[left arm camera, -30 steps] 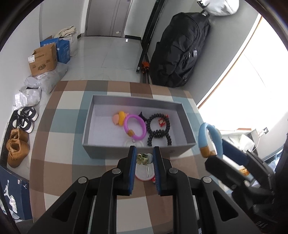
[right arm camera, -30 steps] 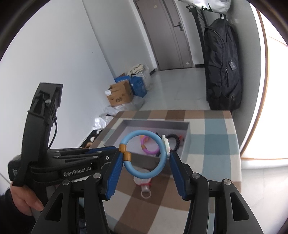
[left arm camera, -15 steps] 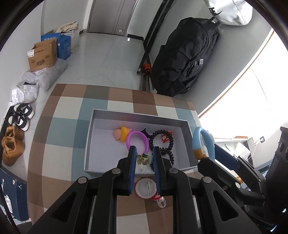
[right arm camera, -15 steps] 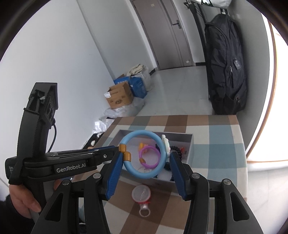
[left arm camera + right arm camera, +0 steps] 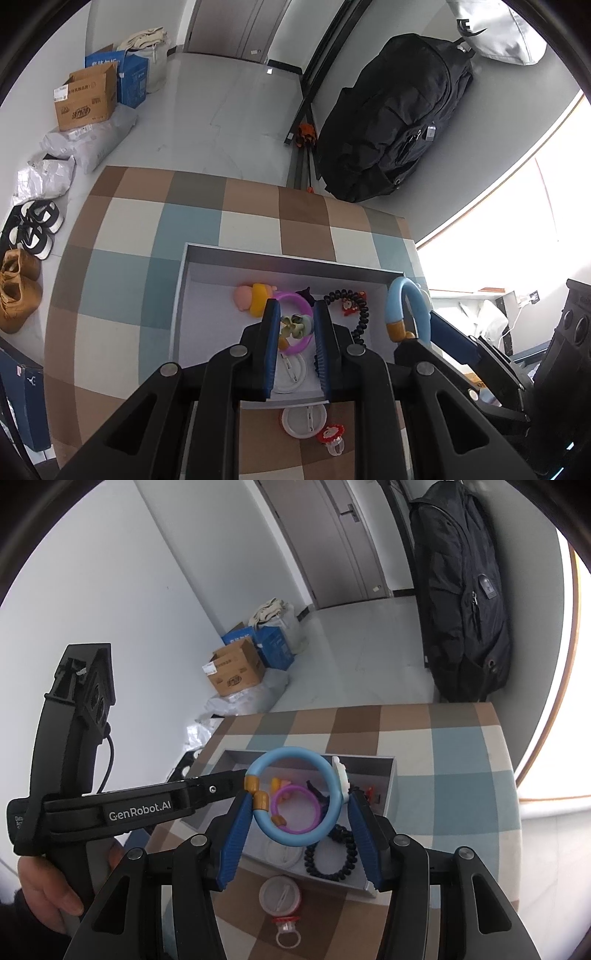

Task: Organize jewelry
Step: 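Carry the blue ring and green flower toy into the box and open both grippers, then withdraw both grippers from the box toward the pacifier and disc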

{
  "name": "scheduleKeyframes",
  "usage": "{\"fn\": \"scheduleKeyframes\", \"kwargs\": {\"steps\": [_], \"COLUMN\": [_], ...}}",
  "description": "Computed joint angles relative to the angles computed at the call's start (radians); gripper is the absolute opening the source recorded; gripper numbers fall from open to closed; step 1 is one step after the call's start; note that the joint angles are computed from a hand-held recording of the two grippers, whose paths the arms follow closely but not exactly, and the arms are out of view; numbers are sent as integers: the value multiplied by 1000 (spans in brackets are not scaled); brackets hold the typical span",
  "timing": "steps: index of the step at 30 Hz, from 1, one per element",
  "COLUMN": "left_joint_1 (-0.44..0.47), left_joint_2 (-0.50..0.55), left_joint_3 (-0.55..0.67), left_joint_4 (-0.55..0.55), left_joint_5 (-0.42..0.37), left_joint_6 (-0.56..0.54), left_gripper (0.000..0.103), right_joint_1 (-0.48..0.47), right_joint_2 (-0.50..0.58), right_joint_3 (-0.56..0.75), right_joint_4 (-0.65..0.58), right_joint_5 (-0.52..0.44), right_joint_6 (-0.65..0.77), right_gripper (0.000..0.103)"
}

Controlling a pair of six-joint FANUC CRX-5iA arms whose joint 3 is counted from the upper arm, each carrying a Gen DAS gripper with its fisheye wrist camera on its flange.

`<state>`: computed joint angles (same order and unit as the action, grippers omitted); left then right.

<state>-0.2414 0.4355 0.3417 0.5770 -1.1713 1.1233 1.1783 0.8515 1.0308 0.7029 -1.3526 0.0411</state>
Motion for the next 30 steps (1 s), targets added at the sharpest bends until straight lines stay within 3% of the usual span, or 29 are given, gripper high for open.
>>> {"fn": "scheduleKeyframes", "kwargs": {"steps": [10, 16, 18, 21, 23, 25, 30], "left_joint_1": [-4, 1, 1, 8, 9, 10, 12], "left_joint_2": [30, 49, 69, 61, 50, 31, 7], "left_joint_3": [34, 29, 64, 38, 26, 5, -19], "left_joint_4": [0, 62, 47, 87, 91, 95, 87], "left_joint_5": [-38, -62, -94, -80, -67, -41, -22], "left_joint_6": [15, -12, 20, 6, -8, -14, -34], "left_gripper": [13, 14, 19, 28, 51, 64, 68], "right_joint_1": [-12, -8, -2, 7, 11, 14, 24], "right_joint_2": [7, 16, 11, 7, -6, -13, -10], "right_joint_3": [12, 26, 15, 4, -23, -35, -28], "right_joint_4": [-55, -40, -12, 29, 55, 69, 97], "right_joint_5": [-30, -43, -47, -57, -52, -59, -89], "right_joint_6": [-19, 0, -8, -15, -32, -40, -43], "right_gripper": [52, 53, 53, 66, 67, 75, 88]}}
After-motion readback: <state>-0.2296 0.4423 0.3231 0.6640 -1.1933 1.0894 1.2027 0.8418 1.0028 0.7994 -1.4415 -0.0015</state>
